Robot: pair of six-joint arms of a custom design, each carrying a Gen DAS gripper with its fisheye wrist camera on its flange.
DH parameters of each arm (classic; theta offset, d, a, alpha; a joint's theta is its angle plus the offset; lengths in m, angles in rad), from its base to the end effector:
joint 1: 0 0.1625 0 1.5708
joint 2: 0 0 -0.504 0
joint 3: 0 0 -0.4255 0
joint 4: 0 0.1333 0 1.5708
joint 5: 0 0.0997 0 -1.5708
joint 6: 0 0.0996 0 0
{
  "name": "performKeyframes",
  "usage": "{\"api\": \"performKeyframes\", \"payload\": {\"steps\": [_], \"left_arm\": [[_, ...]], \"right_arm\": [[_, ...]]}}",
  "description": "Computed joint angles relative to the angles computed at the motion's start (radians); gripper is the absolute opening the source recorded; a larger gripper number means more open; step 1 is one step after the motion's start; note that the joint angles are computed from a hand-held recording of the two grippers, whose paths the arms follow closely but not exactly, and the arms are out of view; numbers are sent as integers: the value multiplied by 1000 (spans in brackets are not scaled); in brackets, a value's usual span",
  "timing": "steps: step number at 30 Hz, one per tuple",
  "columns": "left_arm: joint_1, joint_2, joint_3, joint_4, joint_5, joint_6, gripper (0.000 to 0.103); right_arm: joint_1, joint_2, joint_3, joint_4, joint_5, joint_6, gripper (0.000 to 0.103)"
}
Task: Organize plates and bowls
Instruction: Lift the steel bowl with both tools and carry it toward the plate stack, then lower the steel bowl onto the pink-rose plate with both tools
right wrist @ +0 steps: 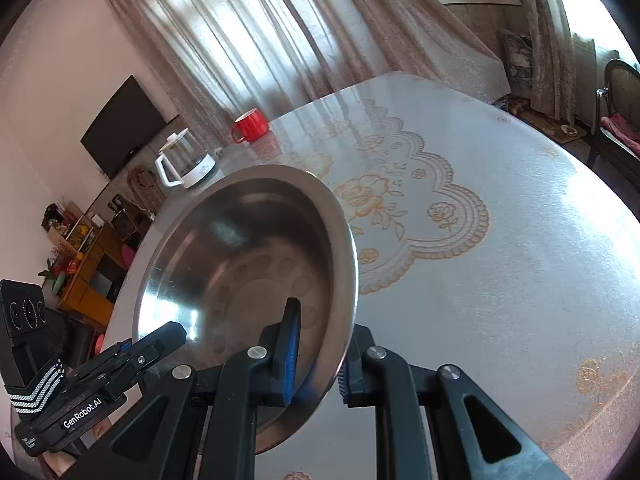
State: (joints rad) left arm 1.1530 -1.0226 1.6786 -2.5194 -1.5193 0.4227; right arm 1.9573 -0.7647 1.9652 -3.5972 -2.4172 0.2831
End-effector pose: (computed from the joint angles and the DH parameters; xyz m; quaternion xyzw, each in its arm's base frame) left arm -0.1672 -0.7179 0.2666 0.4001 0.9045 -0.1457 0.0258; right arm 0.2933 -0.5649 0.1433 -0.1214 -0.8425 0.4692 0.2350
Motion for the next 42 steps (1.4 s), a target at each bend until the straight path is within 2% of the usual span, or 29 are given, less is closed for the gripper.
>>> {"api": "performKeyframes", "payload": {"steps": [9, 15, 27, 33, 37, 40, 42], "left_arm": [[51, -20, -47, 22, 13, -55, 24], [65, -25, -49, 40, 51, -84, 23], [69, -12, -43, 53, 93, -94, 21], [70, -7, -46, 50, 102, -98, 21], [70, -4, -51, 63, 106, -110, 22], [72, 0, -58, 57, 122, -126, 22], [76, 0, -58, 50, 118, -119, 23]], "right_arm": [[11, 55, -115, 113, 77, -62, 15], [5, 73, -156, 204, 115, -44, 15], [-19, 79, -135, 221, 146, 19, 15], [-26, 89, -145, 218, 152, 9, 16], [-33, 88, -142, 234, 156, 33, 18], [-39, 80, -127, 216, 181, 45, 26], [-41, 80, -120, 189, 192, 37, 27]]}}
